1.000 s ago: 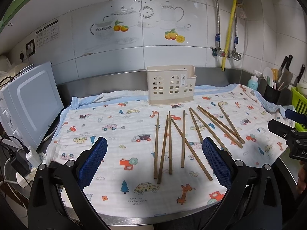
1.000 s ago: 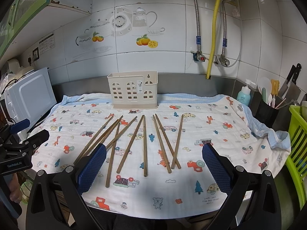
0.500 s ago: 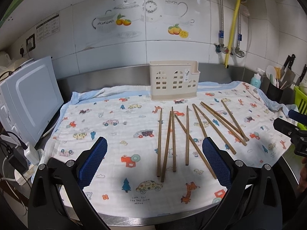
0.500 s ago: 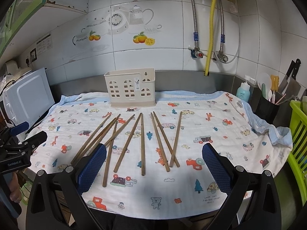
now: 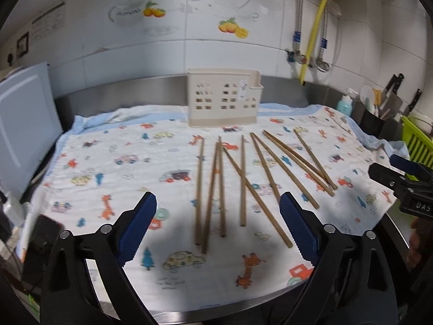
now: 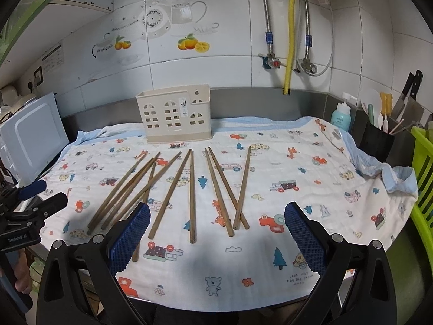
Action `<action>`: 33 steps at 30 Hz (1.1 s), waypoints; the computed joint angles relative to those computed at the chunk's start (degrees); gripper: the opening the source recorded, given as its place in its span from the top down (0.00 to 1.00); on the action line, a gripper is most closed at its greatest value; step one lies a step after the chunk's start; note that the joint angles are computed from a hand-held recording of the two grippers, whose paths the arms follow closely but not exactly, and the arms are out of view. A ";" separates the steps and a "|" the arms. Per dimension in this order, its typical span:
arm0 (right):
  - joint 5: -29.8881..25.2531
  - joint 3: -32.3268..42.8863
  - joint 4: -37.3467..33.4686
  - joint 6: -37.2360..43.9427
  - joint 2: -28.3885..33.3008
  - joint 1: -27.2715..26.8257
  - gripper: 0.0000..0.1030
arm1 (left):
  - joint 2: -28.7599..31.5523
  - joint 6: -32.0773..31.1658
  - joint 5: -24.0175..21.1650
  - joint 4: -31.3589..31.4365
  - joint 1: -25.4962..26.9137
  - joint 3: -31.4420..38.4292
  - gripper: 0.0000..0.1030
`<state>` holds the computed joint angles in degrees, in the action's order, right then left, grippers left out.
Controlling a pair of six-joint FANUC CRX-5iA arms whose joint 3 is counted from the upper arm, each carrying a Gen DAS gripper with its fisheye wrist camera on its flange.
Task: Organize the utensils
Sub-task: 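Lower the left gripper onto a single chopstick and close on it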
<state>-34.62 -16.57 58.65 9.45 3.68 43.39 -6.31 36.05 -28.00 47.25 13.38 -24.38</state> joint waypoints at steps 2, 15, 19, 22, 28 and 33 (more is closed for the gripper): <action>0.22 0.07 -0.59 0.45 0.28 -0.17 0.07 | 1.09 -0.75 -0.64 0.52 -0.44 0.25 0.20; 1.41 0.59 -3.87 2.44 1.96 -1.42 0.07 | 8.09 -5.81 -5.91 3.45 -2.60 4.10 0.65; 1.54 0.91 -5.22 3.32 2.52 -1.68 0.08 | 10.31 -4.75 -6.75 1.43 -2.93 5.98 0.72; 1.95 1.31 -6.70 4.12 2.93 -1.92 0.09 | 11.57 -3.90 -7.06 0.40 -3.09 7.06 0.75; 2.21 2.16 -8.86 5.79 3.85 -2.15 0.13 | 14.09 -1.40 -8.20 -1.90 -2.87 9.57 0.84; 2.32 2.90 -10.66 7.06 4.53 -2.34 0.15 | 15.14 -0.69 -8.18 -3.11 -3.15 10.64 0.87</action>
<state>-32.30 -13.67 47.98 16.51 8.21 41.04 8.83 35.36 -36.18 44.14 10.23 -13.74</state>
